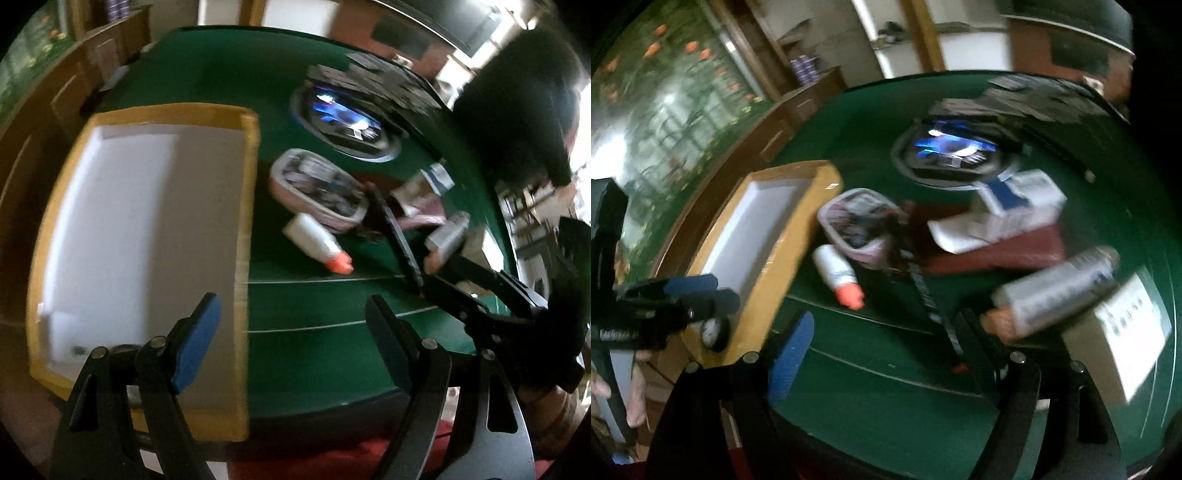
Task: Organize objects
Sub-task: 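Withdraw both grippers from the tray toward the remaining items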
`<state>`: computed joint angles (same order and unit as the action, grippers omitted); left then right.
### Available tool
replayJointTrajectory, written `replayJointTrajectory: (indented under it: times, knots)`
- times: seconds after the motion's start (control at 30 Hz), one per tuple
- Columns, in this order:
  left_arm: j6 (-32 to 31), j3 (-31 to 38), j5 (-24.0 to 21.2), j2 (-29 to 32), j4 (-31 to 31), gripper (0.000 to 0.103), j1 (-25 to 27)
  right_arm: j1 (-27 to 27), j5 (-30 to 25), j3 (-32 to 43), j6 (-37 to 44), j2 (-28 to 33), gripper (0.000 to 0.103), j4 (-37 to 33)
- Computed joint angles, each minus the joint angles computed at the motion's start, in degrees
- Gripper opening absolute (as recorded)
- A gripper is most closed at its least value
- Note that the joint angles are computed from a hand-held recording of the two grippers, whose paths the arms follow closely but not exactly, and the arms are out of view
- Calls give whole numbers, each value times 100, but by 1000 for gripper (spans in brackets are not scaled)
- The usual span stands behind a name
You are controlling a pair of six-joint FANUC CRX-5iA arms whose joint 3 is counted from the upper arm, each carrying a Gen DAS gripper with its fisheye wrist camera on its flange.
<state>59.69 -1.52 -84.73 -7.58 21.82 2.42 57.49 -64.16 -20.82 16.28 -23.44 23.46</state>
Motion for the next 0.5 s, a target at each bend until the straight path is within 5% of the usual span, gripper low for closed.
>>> replayJointTrajectory:
  times: [0.3, 0.5]
  knots:
    - [1147, 94, 436, 307, -328, 80, -886, 25, -186, -287, -158, -497, 79, 73]
    - [2062, 430, 512, 683, -1063, 67, -1289, 101, -277, -326, 102, -631, 79, 104]
